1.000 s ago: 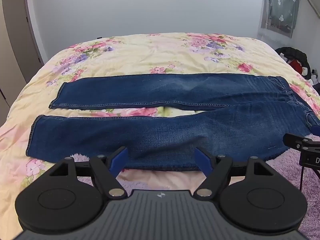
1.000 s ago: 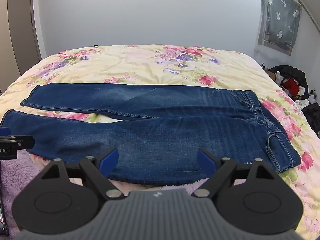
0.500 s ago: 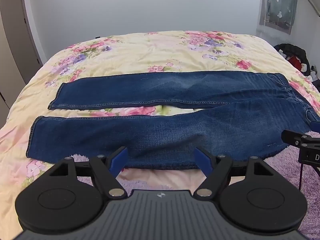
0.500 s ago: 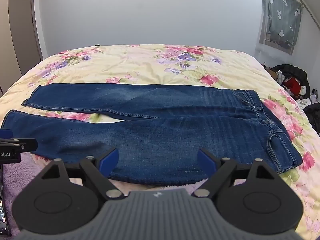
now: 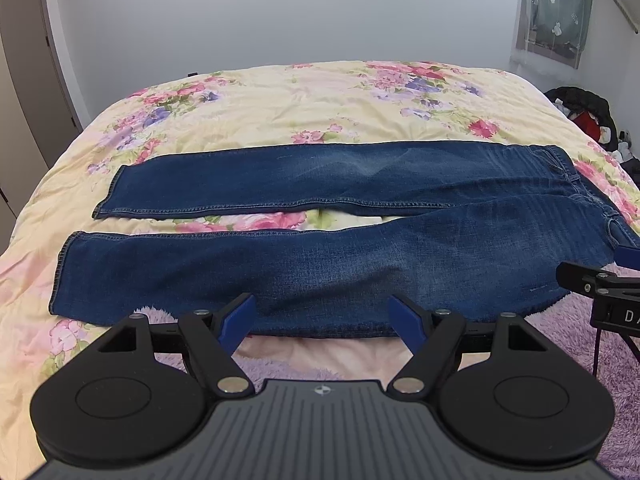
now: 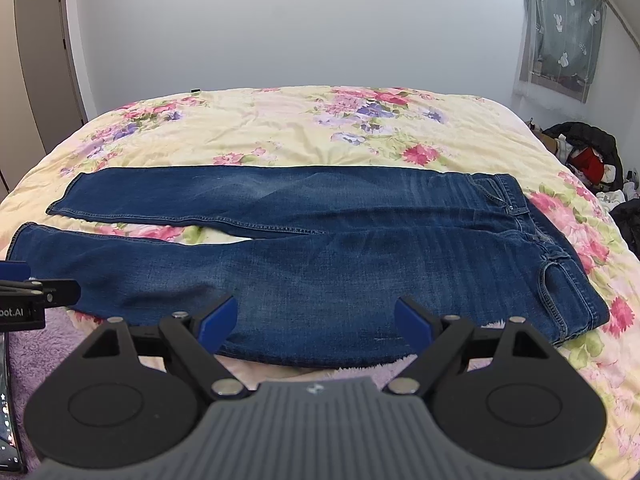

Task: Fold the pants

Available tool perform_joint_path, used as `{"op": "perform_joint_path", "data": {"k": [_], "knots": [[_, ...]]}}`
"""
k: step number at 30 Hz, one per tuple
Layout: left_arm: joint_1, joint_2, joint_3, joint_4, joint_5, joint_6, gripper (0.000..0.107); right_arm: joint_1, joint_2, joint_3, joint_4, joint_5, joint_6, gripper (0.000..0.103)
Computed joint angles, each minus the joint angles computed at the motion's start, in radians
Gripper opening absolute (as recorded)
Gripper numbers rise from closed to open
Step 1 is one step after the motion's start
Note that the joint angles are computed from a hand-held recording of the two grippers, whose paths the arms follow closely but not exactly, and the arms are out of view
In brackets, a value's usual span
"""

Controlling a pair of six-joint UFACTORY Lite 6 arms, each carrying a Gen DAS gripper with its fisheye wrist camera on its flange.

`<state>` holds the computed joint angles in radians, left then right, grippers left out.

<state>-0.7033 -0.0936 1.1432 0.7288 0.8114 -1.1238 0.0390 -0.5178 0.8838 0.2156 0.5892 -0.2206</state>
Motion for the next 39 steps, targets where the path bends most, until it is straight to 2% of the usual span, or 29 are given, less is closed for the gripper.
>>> {"op": "perform_joint_path", "data": {"k": [39], "knots": [[-0.032, 0.021, 0.015, 0.006, 0.001, -0.018, 0.089, -0.019, -0.017, -0.019, 0.024, 0.01, -0.02, 0.082]]}}
